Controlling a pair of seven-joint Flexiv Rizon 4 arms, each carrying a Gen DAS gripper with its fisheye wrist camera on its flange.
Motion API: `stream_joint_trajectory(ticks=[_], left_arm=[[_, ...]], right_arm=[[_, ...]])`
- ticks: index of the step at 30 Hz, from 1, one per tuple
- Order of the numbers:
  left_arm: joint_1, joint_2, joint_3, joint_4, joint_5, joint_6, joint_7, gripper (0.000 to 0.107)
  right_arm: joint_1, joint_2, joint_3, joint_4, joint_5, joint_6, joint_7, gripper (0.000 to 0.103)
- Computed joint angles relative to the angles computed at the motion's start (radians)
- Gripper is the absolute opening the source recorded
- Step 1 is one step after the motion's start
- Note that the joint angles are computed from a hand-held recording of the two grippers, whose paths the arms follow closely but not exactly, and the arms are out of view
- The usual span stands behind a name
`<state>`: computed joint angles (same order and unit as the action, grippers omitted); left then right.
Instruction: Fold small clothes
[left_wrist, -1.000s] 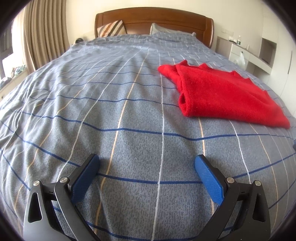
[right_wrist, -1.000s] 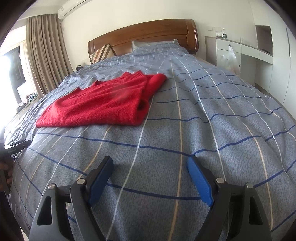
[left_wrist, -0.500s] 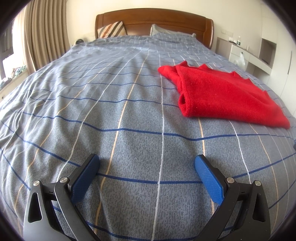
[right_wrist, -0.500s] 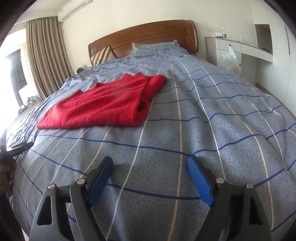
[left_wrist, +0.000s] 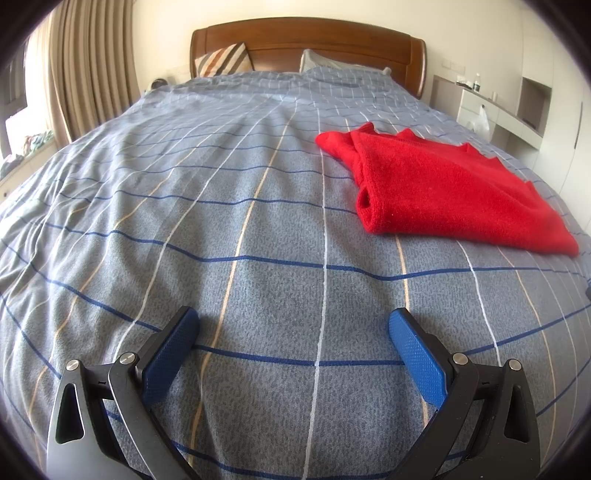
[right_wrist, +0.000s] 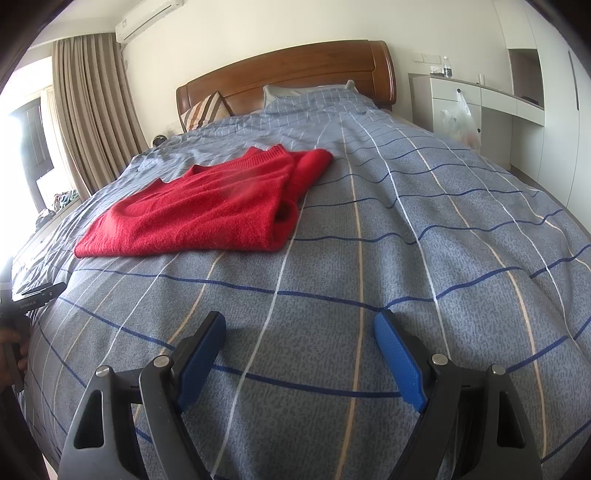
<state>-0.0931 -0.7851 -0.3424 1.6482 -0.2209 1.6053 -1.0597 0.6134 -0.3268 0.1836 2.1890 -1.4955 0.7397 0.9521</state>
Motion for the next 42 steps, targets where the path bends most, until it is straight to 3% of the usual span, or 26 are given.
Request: stream_joint_trajectory(ticks=[20, 23, 27, 30, 32, 33, 36, 38, 42], left_arm=[[0.003, -0.002, -0.003, 0.001, 0.003, 0.002, 0.000, 0.102], [0.003, -0.004, -0.003, 0.001, 0.005, 0.006, 0.000, 0.102], [0.014, -0.002, -0.016, 0.005, 0.006, 0.013, 0.002, 0.102], [0.019, 0.000, -0.022, 0.008, 0.007, 0.014, 0.002, 0.102], [0.023, -0.001, -0.028, 0.009, 0.008, 0.015, 0.003, 0.102], [0.028, -0.001, -0.035, 0.011, 0.008, 0.017, 0.004, 0.102], [0.045, -0.003, -0.058, 0.015, 0.009, 0.022, 0.008, 0.102], [0.055, -0.008, -0.072, 0.012, 0.009, 0.019, 0.013, 0.102], [0.078, -0.019, -0.103, 0.012, 0.010, 0.021, 0.023, 0.102]], right_arm=[[0.001, 0.000, 0.004, -0.006, 0.032, 0.000, -0.023, 0.082], [-0.004, 0.005, 0.029, -0.063, 0.264, 0.007, -0.250, 0.082], [-0.051, 0.012, -0.015, -0.174, 0.209, 0.130, -0.341, 0.079], [-0.249, -0.127, 0.098, -0.374, 0.210, 0.290, -0.513, 0.058], [-0.315, -0.254, 0.151, -0.522, 0.356, 0.354, -0.703, 0.041], [-0.307, -0.311, 0.148, -0.603, 0.484, 0.345, -0.836, 0.032], [-0.183, -0.427, 0.029, -0.848, 0.834, 0.195, -1.172, 0.031], [-0.199, -0.510, 0.070, -0.993, 0.908, 0.071, -1.240, 0.031], [-0.184, -0.616, 0.070, -1.182, 1.023, -0.106, -1.316, 0.032]])
